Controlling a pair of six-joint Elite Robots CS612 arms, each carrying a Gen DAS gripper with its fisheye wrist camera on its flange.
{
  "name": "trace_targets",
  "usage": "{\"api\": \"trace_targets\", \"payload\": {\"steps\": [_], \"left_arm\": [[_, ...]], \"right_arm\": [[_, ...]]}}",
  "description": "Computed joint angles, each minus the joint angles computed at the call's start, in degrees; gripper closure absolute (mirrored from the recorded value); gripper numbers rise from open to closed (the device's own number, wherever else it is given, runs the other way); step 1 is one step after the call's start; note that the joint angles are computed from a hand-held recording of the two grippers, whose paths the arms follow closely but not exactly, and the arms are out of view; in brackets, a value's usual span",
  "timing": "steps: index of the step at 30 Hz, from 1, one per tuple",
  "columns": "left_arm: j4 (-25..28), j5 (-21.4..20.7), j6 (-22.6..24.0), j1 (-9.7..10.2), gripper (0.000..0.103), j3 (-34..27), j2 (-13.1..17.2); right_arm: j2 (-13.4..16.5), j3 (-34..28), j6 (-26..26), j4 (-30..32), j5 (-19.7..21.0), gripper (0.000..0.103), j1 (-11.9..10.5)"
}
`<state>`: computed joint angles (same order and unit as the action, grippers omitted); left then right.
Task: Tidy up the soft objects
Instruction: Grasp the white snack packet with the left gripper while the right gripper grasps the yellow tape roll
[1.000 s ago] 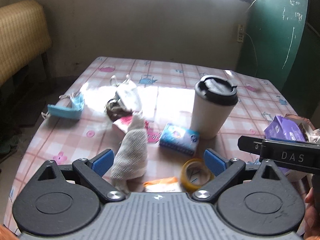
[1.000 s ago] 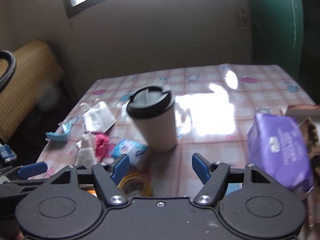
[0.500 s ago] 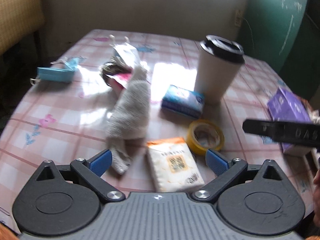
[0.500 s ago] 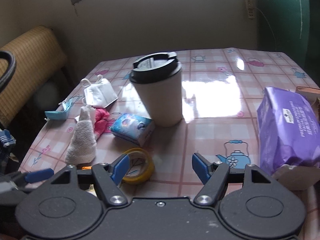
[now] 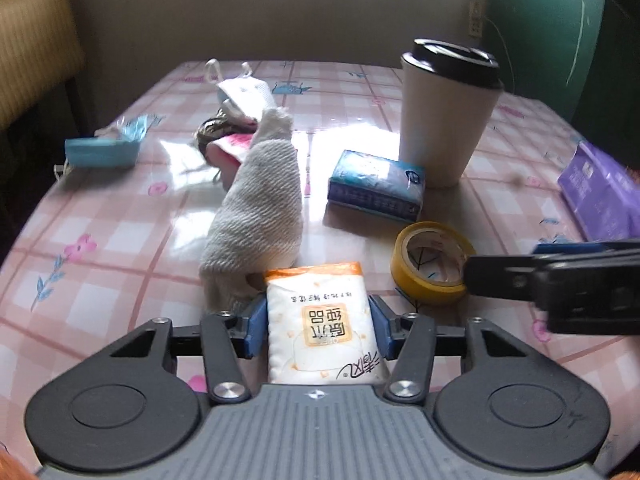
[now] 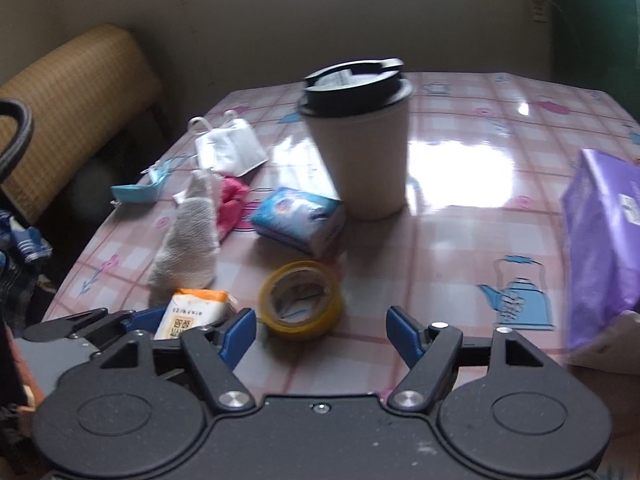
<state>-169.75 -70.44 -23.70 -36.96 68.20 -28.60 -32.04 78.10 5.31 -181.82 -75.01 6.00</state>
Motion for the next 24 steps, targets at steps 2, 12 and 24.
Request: {"api": "trace_targets", "payload": {"steps": [2,12,24], "left_arm": [[-0.3,1.4,-0.1,-0.15,0.050,1.3,-0.8],[-2.6,3.9,-2.5,0.34,0.050,3.9,-2.9],[-4.3,3.1,-3.9,0.62,0.050,3.9,-3.2]], "right_arm": [[0.6,-1.2,-0.6,0.8,0.2,0.016,0.3],[4.1,-8.0,-5.7,7.7,-2.8,0.014,1.9],[2.3,-5.7,-6.1,4.3,-1.6,0.030,1.7]]}}
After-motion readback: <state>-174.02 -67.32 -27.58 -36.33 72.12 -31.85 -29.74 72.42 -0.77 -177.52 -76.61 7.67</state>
